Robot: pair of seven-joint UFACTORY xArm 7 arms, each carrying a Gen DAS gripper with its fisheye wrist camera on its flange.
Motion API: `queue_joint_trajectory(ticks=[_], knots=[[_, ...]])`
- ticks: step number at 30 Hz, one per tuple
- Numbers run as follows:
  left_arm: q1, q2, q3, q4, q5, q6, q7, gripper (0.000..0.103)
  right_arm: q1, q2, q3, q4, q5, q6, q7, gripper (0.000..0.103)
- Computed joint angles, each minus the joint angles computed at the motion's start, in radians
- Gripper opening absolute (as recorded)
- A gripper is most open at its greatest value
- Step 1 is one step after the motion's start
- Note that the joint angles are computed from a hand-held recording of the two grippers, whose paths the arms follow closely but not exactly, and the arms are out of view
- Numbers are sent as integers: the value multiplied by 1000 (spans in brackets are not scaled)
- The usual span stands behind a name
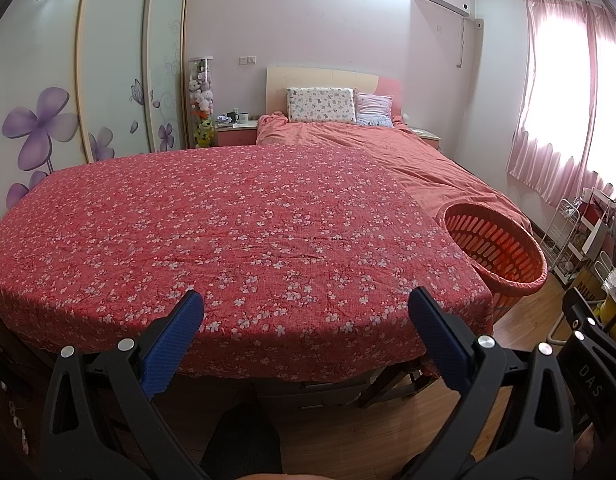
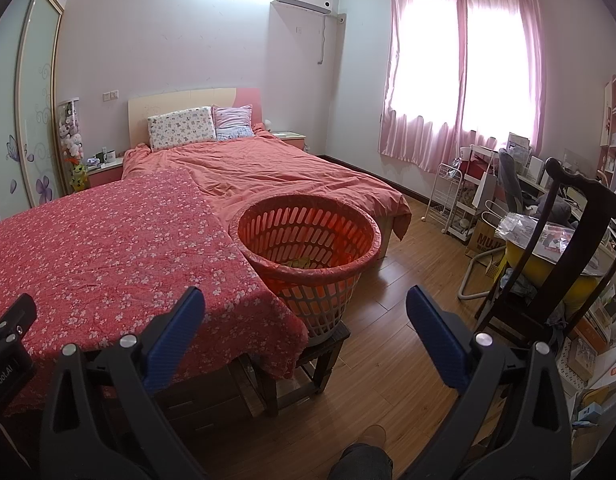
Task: Collect trash
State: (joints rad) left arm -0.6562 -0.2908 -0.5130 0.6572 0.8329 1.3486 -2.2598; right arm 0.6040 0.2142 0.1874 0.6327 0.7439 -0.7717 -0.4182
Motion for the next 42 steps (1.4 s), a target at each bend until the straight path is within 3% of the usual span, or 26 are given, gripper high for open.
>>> queue_joint_trajectory(ticks=[42], knots=[[-2,-13,-1,-17,-9,-10,1,101,-1,2,-2,1,-5,3,3,99]])
